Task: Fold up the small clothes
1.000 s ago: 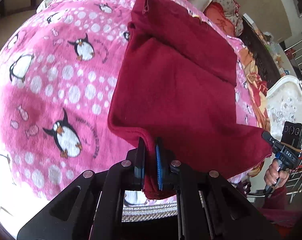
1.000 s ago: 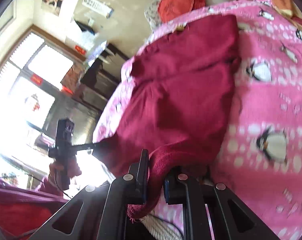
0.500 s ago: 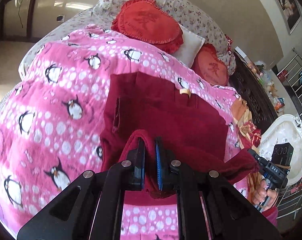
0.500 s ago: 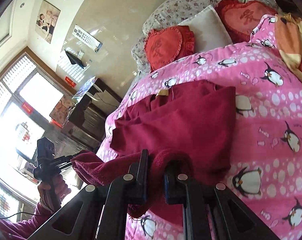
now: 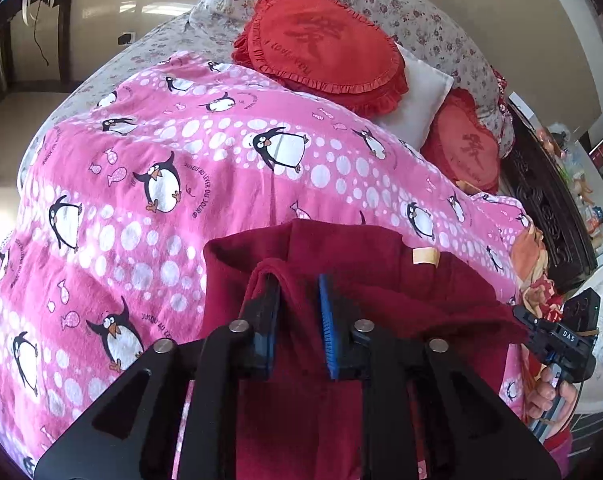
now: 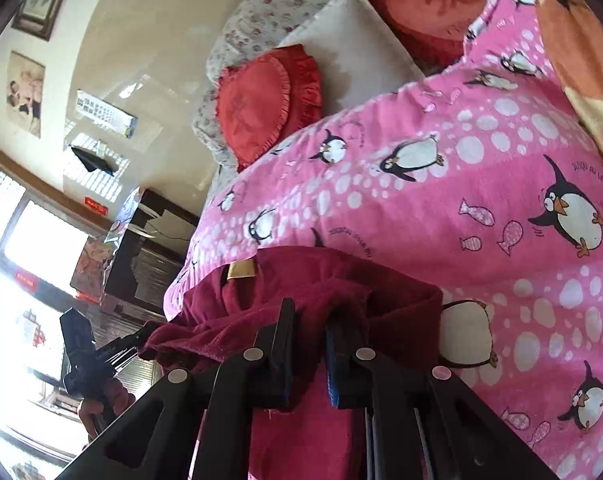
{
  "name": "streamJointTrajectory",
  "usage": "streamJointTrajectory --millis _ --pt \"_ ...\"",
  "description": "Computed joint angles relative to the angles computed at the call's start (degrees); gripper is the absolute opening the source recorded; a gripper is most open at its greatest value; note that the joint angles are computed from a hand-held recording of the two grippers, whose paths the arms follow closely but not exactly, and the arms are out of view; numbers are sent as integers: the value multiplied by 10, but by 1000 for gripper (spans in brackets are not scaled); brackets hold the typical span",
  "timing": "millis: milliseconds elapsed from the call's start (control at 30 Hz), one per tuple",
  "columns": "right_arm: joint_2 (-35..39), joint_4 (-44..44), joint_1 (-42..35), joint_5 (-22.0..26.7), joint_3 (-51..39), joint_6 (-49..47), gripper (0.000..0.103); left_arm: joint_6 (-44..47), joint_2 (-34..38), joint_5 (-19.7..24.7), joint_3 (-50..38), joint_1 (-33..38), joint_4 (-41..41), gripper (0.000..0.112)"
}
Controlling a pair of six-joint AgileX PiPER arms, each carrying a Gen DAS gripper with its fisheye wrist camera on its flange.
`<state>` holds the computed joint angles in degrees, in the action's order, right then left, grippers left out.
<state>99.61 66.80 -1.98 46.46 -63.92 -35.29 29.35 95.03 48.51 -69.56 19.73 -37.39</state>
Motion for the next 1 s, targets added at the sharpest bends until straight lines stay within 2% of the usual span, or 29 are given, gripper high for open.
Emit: streamJointTrajectory --millis 33,67,100,133,167,233,267,367,433,567,633,733,833,900,1000 --pt "5 16 -12 12 -3 -4 16 0 -2 2 -4 3 -2 39" --pt "3 25 -20 17 -1 -8 17 -5 -11 -13 0 4 0 61" --pt "-14 30 -27 -1 11 -10 28 0 -26 -30 8 8 -9 71" --pt "-34 33 -32 -24 23 -11 45 17 -37 -35 14 16 -30 71" --pt "-48 37 -37 -33 32 -17 48 33 -43 -27 13 24 -46 71" --pt "-77 57 -48 -16 45 -57 48 41 -49 -15 6 24 -46 71" --pt "-93 57 -46 -14 52 -68 48 44 -56 -25 12 18 -43 71" --pt "-137 4 18 -62 63 -84 45 39 -66 -67 39 -15 -24 71" --pt "-141 -68 84 -112 56 -55 39 10 -59 -100 51 -48 14 71" --pt "-84 -150 165 -170 23 -6 36 -75 -25 -161 61 -101 96 71" --pt "-43 -217 191 -210 -5 56 36 -143 -3 -196 56 -123 161 71" --pt "2 -311 205 -265 -39 143 36 -199 38 -207 27 -128 198 71" --pt "61 -432 206 -260 -99 263 36 -218 83 -191 -10 -118 195 71" --pt "97 -476 206 -251 -128 306 36 -226 102 -198 -18 -119 201 71" --pt "106 -482 209 -277 -120 306 36 -238 97 -234 1 -130 228 72"
